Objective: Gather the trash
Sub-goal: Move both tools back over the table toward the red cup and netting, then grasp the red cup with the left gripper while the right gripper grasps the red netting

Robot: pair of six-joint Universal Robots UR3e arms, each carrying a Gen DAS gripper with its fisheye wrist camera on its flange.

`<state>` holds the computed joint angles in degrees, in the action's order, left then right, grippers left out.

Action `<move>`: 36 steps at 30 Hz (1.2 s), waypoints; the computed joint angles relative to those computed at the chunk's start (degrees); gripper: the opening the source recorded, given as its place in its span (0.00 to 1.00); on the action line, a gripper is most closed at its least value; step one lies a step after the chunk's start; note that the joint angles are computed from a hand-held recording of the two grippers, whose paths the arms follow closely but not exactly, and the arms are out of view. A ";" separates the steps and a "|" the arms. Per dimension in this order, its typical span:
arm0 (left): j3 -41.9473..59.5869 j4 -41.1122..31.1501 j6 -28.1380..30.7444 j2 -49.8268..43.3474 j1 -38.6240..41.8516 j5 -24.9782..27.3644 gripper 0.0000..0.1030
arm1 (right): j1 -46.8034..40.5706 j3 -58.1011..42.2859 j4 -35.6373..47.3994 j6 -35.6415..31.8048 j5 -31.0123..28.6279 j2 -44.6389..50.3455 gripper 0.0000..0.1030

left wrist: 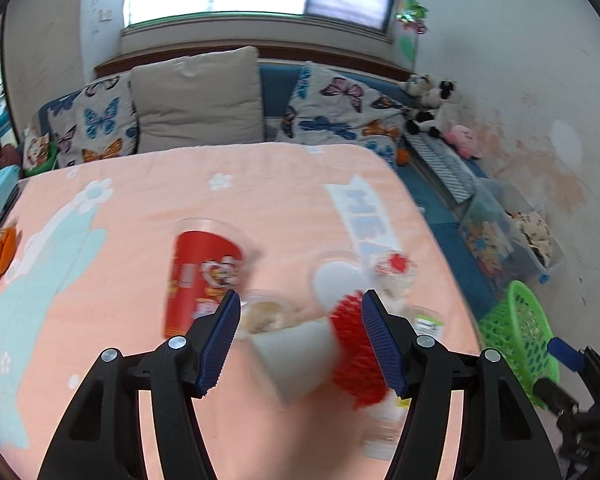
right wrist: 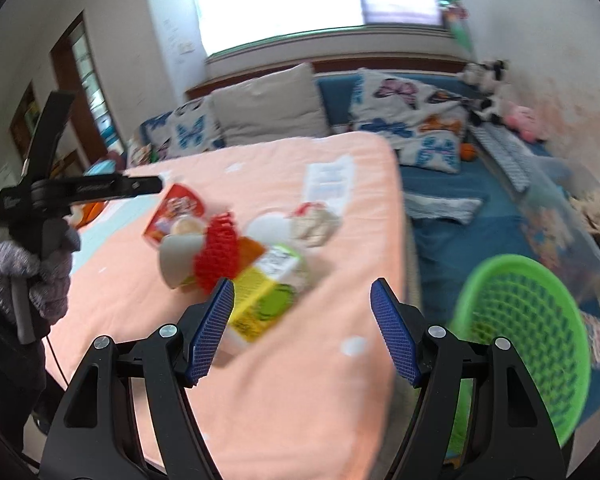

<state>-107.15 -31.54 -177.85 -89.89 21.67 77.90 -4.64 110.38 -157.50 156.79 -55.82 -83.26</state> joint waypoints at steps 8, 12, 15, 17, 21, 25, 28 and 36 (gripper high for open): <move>1.46 -0.86 1.71 -3.40 6.34 -1.09 0.59 | 10.80 -15.35 2.99 2.99 -4.30 14.14 0.63; 4.76 -1.64 2.10 -7.35 8.02 -0.63 0.59 | 14.02 -23.28 6.33 3.86 -6.16 20.13 0.61; 7.39 -1.81 2.32 -10.78 8.32 0.12 0.63 | 15.96 -28.80 8.59 4.32 -7.96 24.27 0.60; 9.23 -1.83 2.55 -13.03 8.29 0.92 0.66 | 16.73 -31.65 9.77 4.57 -8.99 26.57 0.58; 12.88 -2.44 3.16 -17.34 8.19 1.10 0.70 | 17.69 -36.18 12.50 4.62 -10.24 29.99 0.57; 16.62 -3.60 3.76 -21.33 7.91 0.72 0.72 | 18.32 -38.28 13.80 3.95 -10.86 31.72 0.57; 19.57 -4.70 4.03 -24.12 7.40 0.84 0.75 | 18.73 -40.23 15.24 3.53 -11.45 33.01 0.57; 26.34 -7.62 4.71 -30.27 6.25 1.22 0.78 | 19.07 -41.01 15.95 2.41 -10.96 33.65 0.43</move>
